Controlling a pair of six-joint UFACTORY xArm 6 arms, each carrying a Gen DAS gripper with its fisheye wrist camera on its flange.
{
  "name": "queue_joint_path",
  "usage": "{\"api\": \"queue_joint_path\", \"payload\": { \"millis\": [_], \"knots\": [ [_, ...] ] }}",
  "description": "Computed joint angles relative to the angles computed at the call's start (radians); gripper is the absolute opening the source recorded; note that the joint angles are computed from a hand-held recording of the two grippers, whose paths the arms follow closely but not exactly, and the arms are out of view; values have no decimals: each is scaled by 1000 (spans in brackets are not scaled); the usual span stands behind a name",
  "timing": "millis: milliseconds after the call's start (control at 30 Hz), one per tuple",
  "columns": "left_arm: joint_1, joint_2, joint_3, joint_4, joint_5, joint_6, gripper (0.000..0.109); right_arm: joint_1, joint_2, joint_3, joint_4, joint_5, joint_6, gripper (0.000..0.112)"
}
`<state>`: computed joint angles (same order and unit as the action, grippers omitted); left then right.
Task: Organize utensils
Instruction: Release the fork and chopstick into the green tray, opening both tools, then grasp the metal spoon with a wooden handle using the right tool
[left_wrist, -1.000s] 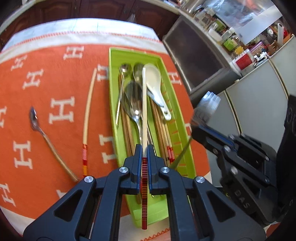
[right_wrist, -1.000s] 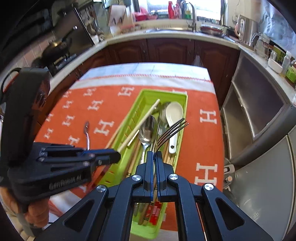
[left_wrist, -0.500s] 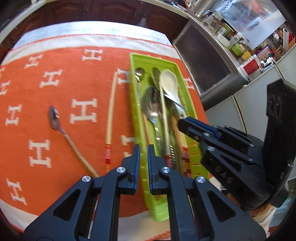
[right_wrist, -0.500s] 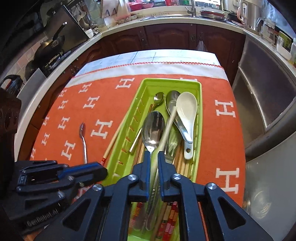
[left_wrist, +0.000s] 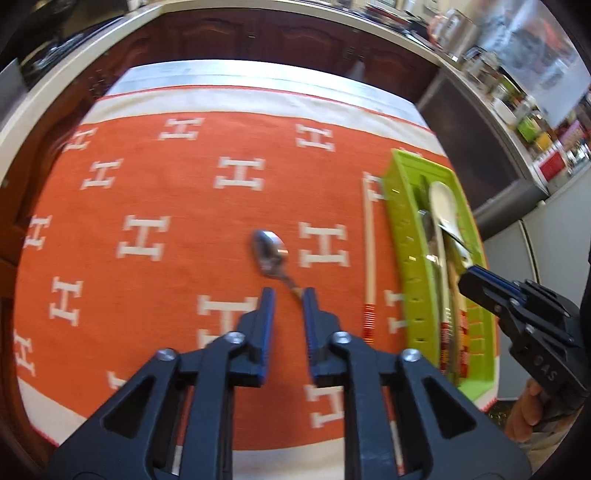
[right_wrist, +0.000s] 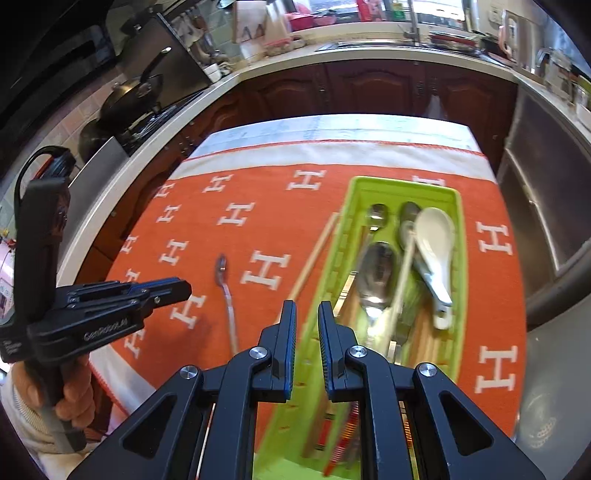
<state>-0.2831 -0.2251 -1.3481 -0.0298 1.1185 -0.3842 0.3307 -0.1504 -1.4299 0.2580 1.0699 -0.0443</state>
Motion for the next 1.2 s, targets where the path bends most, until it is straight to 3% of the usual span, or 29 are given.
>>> {"api": "queue_joint_path", "payload": {
  "millis": [67,400,567,767,1000,1200],
  "knots": [
    [27,-20,23,11,-9,-4,31,22,19,-23,9,8,5,12],
    [95,-61,77,24,-43,-1,39,110,115,-117,8,31,8,13],
    [106,-68,96,48,-50,7,41,159,181,-160,-16,0,6,34],
    [129,-78,116,76,-52,13,48,202,304,-254,-24,5,7,34],
    [172,-82,138,57,-62,29,49,231,409,-335,-45,26,22,34],
    [182,-79,150,43,-69,41,49,238,455,-362,-62,34,51,16]
  ]
}}
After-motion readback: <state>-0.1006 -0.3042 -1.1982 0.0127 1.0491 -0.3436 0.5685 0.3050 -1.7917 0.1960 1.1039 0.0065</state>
